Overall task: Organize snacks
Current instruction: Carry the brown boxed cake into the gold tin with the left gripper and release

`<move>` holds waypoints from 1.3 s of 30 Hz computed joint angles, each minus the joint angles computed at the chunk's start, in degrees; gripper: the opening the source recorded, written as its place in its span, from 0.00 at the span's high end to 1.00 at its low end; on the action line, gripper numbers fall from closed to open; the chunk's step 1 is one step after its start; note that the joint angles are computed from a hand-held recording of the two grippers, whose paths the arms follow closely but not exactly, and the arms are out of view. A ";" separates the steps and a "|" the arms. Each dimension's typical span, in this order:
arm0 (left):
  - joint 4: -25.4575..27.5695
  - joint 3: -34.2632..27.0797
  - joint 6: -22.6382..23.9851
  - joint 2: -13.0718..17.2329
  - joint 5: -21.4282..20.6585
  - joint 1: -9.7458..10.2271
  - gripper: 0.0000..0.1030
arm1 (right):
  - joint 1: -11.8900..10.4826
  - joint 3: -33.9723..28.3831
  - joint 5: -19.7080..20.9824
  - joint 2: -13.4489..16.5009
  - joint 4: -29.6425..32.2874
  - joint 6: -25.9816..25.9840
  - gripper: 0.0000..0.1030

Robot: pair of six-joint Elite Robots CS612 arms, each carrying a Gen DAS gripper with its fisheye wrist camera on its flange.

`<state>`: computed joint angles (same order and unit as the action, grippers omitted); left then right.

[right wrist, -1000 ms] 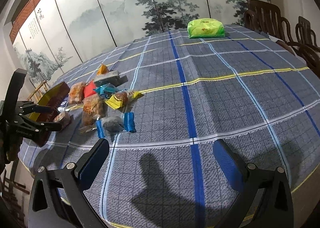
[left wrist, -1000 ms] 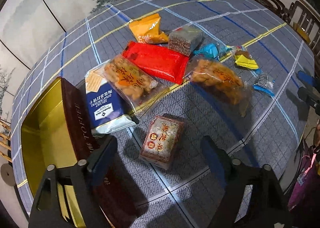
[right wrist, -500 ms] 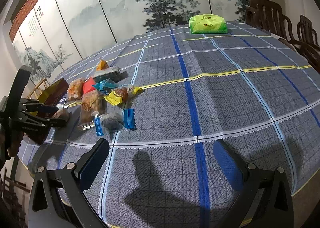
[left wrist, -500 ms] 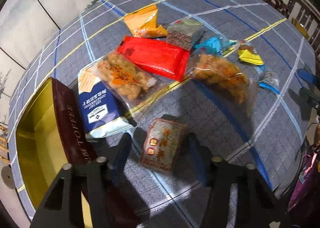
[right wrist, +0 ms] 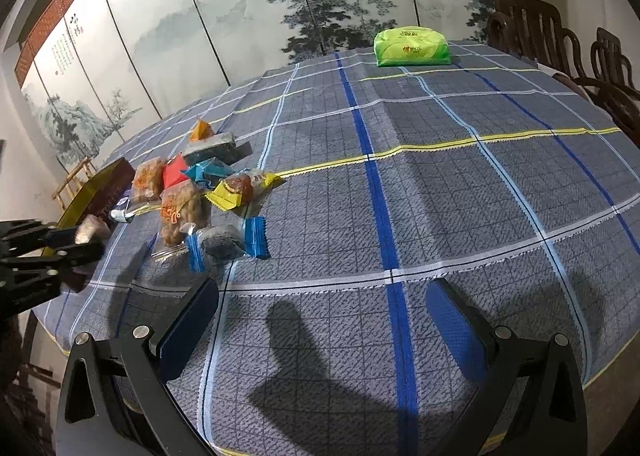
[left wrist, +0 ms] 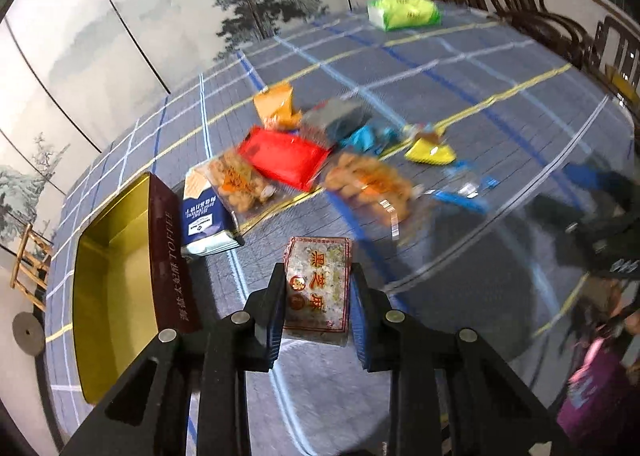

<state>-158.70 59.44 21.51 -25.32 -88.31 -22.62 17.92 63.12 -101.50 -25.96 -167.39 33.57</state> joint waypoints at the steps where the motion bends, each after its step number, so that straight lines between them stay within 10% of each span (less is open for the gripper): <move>1: -0.92 0.62 -0.23 -0.38 0.19 -0.12 0.75 | -0.02 0.02 0.08 -0.02 0.00 -0.15 0.00; 27: -4.87 1.16 -8.01 -1.34 5.24 2.06 0.75 | 1.38 -1.71 -1.19 0.14 3.68 -3.53 0.00; 39: 11.79 -17.17 -15.39 7.01 9.32 6.51 0.75 | 1.34 -2.87 -0.68 0.34 4.49 -6.69 0.00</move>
<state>-146.91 42.27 6.11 -18.31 -78.99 -16.11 19.26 60.26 -102.18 -25.62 -162.90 26.88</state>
